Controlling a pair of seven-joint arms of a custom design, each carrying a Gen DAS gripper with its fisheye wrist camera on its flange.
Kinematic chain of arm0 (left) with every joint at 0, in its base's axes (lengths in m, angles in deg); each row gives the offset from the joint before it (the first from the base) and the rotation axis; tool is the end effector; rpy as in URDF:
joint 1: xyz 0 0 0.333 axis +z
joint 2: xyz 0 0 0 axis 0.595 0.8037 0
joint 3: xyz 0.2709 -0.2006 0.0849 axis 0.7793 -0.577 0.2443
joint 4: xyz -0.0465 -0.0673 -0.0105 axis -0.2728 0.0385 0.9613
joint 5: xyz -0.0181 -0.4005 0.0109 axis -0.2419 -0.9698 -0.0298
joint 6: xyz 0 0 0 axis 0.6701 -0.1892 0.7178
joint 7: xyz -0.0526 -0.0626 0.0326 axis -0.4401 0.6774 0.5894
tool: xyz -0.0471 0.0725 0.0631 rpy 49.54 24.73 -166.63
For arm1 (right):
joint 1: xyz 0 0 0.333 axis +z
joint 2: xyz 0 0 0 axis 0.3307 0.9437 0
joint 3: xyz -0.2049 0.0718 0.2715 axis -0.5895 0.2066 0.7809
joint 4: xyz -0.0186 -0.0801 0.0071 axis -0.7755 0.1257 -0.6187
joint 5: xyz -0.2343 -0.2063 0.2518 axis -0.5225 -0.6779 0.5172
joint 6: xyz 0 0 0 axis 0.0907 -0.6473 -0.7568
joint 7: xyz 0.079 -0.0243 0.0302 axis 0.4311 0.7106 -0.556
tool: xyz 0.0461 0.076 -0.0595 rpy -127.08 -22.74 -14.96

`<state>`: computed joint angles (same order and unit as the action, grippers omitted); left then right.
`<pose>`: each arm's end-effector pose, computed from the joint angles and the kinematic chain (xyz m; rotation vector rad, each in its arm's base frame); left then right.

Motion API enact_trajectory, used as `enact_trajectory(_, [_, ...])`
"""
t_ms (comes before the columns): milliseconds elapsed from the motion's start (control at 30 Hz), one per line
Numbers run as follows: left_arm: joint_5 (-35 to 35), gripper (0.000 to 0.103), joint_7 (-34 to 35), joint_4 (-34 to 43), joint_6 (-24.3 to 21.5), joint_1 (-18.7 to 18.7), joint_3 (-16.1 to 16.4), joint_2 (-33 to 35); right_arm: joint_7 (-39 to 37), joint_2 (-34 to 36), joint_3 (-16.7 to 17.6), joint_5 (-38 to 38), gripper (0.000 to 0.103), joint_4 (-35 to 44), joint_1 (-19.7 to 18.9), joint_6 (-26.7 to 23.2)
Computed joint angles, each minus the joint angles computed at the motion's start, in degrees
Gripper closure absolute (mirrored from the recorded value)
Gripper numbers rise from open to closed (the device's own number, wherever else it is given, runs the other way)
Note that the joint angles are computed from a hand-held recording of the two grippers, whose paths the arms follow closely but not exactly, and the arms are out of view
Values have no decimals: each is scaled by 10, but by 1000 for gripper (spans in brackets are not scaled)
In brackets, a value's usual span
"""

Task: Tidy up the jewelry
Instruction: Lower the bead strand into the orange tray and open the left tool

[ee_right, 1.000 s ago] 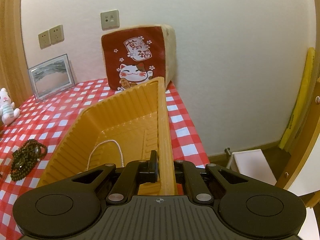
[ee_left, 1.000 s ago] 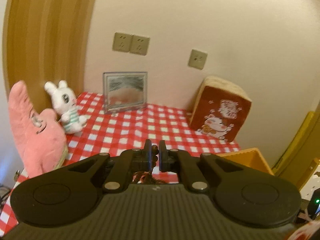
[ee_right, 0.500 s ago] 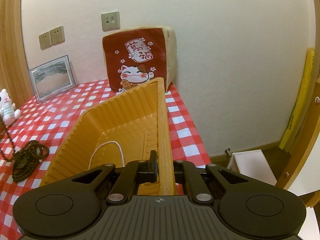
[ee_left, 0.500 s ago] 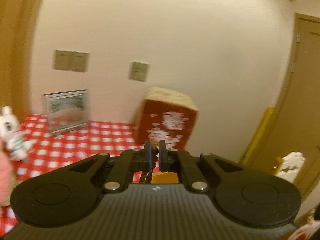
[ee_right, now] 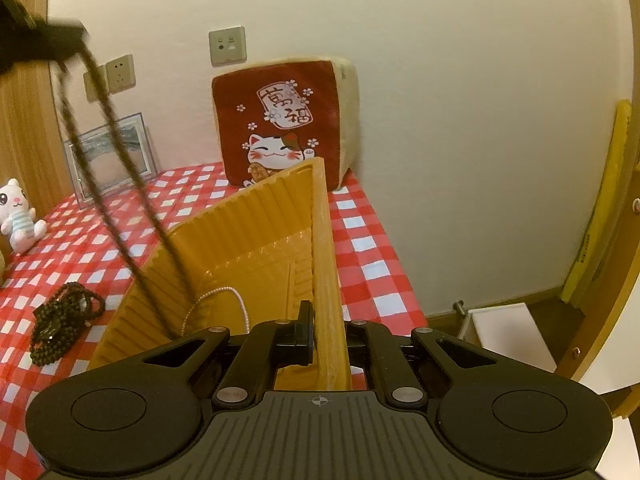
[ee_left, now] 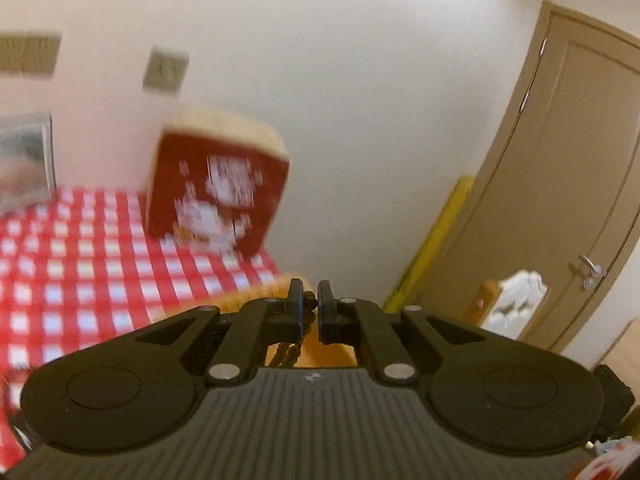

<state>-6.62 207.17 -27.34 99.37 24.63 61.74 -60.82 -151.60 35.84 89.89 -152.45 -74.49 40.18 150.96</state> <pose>0.6150 -0.3224 0.5552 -1.1779 2.3378 -1.6469 0.4691 0.2693 0.4335 -1.2922 1.9406 -0.9277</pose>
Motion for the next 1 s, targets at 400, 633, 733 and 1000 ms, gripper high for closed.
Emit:
enact_trajectory(400, [112, 98, -142, -30, -47, -18, 6, 44, 0, 5, 0, 6, 98, 3, 3, -1])
enact_trajectory(633, [158, 98, -183, -23, -46, -18, 3, 63, -2, 8, -1, 7, 98, 5, 3, 0])
enact_trajectory(733, [174, 96, -199, -19, -32, -20, 1, 68, -2, 9, -2, 7, 98, 5, 3, 0])
enact_trajectory(1000, [195, 75, -218, -19, 3, -13, -4, 66, -2, 9, -2, 7, 98, 5, 4, 0])
